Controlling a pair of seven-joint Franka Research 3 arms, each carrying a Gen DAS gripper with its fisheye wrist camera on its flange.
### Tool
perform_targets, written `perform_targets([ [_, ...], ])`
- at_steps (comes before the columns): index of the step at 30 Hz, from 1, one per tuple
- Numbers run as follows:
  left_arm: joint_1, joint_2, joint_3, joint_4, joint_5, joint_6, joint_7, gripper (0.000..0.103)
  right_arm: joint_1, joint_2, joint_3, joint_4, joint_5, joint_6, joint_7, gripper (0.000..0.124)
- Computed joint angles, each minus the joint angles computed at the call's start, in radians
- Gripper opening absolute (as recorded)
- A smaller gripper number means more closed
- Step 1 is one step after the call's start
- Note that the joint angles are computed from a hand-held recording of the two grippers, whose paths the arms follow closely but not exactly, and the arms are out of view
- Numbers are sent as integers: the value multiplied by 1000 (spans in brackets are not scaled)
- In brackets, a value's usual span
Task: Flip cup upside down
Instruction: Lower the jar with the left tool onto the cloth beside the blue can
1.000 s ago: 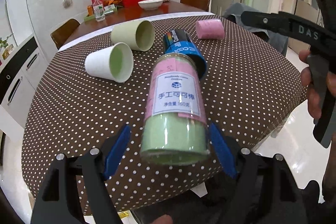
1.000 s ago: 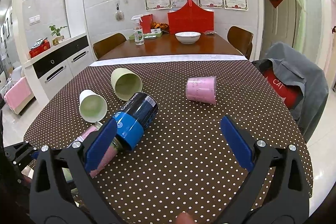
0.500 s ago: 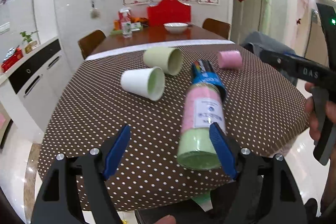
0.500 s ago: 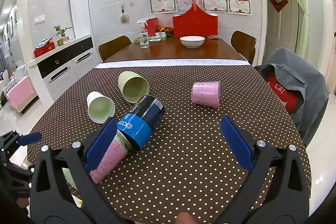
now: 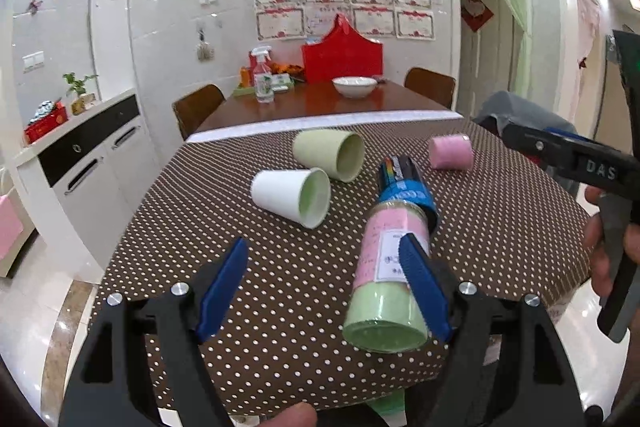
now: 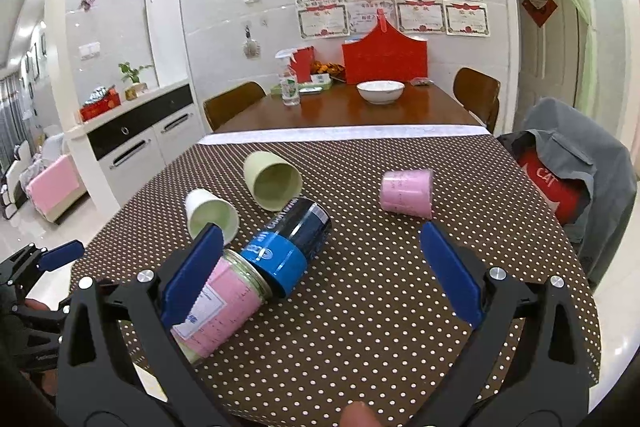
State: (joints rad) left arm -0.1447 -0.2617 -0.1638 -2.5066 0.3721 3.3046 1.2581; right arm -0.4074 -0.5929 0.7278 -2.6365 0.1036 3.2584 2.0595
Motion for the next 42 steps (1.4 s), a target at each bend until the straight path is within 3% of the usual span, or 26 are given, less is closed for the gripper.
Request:
perform_targets([
  [1, 50, -3, -48, -1, -3, 11, -8, 77, 11, 4, -10, -5, 0, 20, -2, 97],
  [5, 337, -44, -330, -17, -73, 71, -9, 77, 29, 4, -17, -16, 23, 69, -44, 97],
  [9, 506, -90, -503, -22, -162, 91, 23, 77, 87, 36, -62, -11, 47, 83, -108, 97],
  [11, 547, -105, -544, -22, -186, 94, 25, 77, 135, 59, -102, -16, 63, 99, -139, 97],
  [15, 557, -114, -550, -21, -196, 91, 15, 77, 150, 73, -100, -23, 94, 156, -200, 97],
  [19, 577, -126, -563, -24, -202, 102, 4, 77, 245, 105, -183, -17, 113, 146, -256, 97],
  [24, 567, -128, -553, -26, -210, 108, -1, 77, 251, 107, -176, -3, 166, 119, -318, 97],
  [29, 571, -137, -556, -33, -226, 121, -3, 77, 353, 137, -267, 8, 174, 110, -394, 97],
  [33, 549, -129, -533, -38, -240, 135, 0, 77, 510, 164, -418, 15, 148, 107, -478, 97],
  [37, 535, -122, -521, -42, -255, 139, 15, 77, 534, 172, -445, 32, 107, 58, -586, 97],
  [42, 504, -104, -491, -47, -275, 145, 32, 77, 695, 204, -607, 54, 49, -17, -749, 97],
])
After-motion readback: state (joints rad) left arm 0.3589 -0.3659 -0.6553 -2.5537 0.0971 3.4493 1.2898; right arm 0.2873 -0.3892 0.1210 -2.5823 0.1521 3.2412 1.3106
